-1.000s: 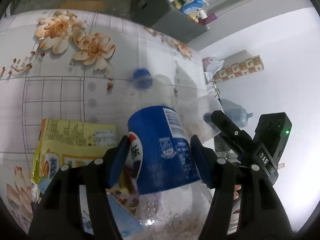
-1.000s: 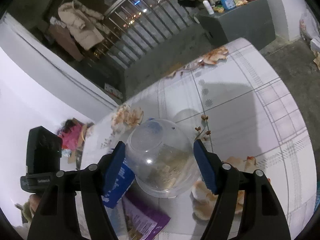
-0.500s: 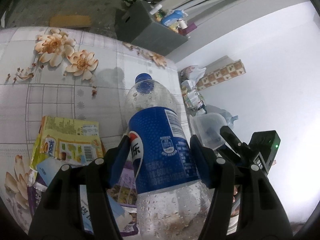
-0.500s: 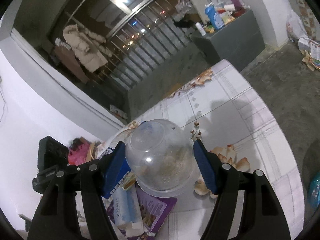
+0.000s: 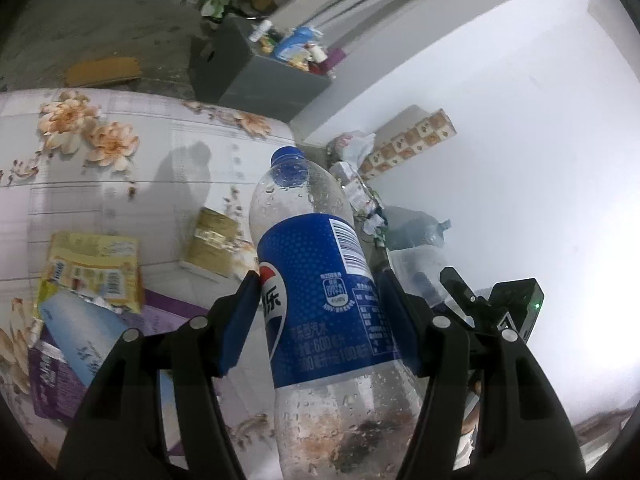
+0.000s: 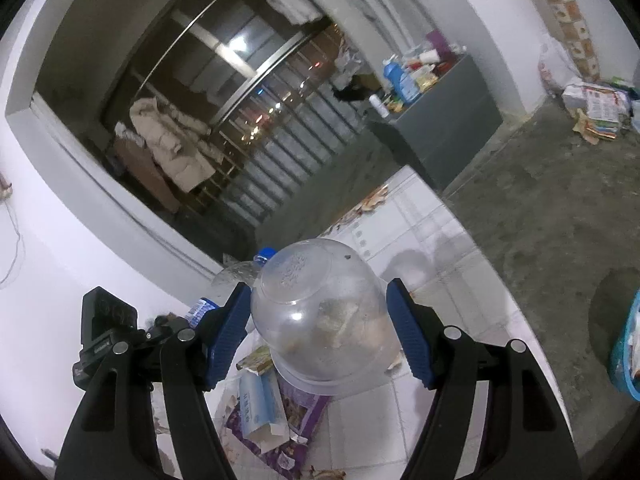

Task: Collect trash
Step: 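Carry the Pepsi bottle and plastic cup in both tools to the blue basket, then open both tools over the blue basket, dropping the bottle and cup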

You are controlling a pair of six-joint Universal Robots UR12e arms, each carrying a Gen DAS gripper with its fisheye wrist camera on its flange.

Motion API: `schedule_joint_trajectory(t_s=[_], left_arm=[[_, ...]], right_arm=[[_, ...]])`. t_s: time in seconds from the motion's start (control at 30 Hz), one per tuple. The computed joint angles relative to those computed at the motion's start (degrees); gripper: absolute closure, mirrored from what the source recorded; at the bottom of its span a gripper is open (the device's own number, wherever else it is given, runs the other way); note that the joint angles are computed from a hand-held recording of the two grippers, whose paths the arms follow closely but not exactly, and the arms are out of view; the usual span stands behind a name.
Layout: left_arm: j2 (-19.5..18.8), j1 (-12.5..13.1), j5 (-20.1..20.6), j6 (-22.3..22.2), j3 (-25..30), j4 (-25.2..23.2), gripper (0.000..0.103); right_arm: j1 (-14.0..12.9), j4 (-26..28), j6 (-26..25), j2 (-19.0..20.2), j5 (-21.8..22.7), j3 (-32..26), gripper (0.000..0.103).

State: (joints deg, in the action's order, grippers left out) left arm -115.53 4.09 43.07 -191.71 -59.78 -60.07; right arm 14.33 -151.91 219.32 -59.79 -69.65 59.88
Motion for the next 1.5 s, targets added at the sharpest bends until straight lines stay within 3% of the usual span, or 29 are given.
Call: schedule_joint_trajectory(t_s=[0.33,0.93,1.17,1.3,1.5], left_arm=[[-0.8,-3.5,-1.5,3.1,1.8,-2.1,0.045],[-8.4,-11.6,-1.0,12.6,12.8,-15.6,0.045],[-13.5,-15.3,1.7,17.3,20.5,-23.7,0.045],[-17.2,-17.8,3.8,20.5,26.3,-29.7,0.045],[-26.4,-22.0,7.4,25.0,41.4,-41.7,0.045]], right_arm=[[-1.7,-4.9,2.8,-5.8,-3.3,9.2,0.035],[-6.3,-9.7,9.7,-14.8,-9.0,24.4,0.035],[-8.6,-7.5,13.1,-18.8,-14.7,30.6,0.035],[-10.6,-4.4,17.5,-21.2,-17.4,35.0,0.035],[-13.4,-3.3,25.3,-23.0,-18.1,40.5,0.035]])
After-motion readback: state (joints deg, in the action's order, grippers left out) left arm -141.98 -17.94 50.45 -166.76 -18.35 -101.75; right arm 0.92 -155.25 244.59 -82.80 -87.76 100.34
